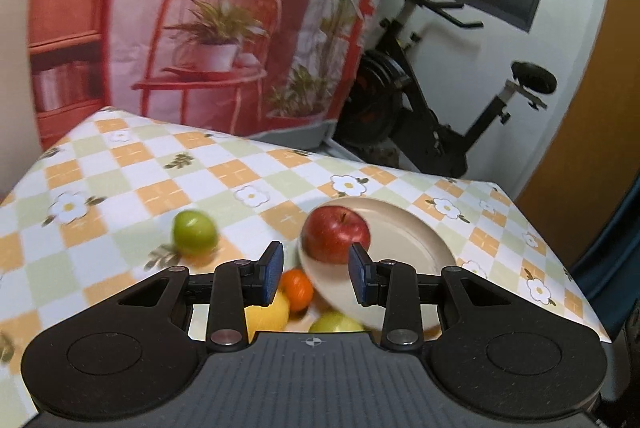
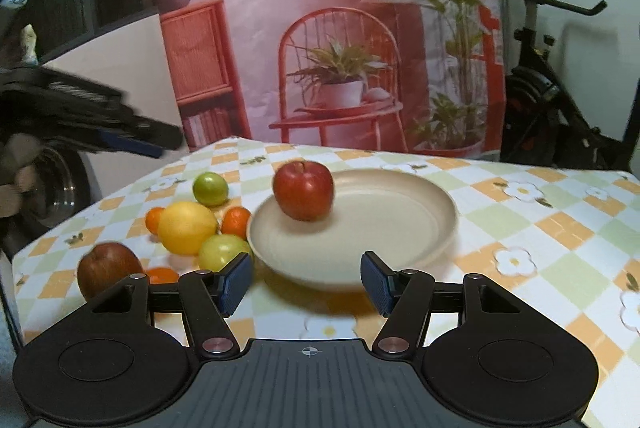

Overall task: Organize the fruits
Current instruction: 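Withdraw the left tool from the plate while the right tool approaches a tangerine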

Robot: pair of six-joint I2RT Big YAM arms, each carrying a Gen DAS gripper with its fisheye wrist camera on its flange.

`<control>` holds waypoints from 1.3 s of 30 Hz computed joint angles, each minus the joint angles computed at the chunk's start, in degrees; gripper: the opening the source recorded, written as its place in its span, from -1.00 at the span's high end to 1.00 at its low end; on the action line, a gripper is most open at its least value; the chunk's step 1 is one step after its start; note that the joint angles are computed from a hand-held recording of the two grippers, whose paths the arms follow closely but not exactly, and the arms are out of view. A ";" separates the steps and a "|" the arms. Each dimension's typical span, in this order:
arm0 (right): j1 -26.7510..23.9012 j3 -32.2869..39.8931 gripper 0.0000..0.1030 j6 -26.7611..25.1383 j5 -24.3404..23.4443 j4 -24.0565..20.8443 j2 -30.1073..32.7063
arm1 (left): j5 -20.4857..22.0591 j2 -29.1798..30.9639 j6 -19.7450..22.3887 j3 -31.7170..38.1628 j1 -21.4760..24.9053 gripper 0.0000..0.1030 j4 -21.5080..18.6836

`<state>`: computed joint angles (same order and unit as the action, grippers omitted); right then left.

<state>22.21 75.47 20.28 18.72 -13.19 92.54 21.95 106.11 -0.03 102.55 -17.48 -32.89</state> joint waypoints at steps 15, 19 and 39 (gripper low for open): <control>2.37 -4.81 -0.10 -0.67 3.50 2.85 -2.62 | -5.67 -13.96 2.66 -22.33 0.83 0.27 12.82; 1.99 -4.88 -0.11 0.81 2.15 2.27 -2.78 | -5.26 -14.91 3.85 -24.49 1.06 0.27 14.86; 1.37 -4.83 -0.11 1.73 -1.14 2.26 -2.55 | -4.78 -14.41 3.39 -25.07 1.02 0.27 12.52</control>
<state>23.57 70.64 22.01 17.57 -10.93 89.98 17.17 91.70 3.36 77.48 -16.46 -20.37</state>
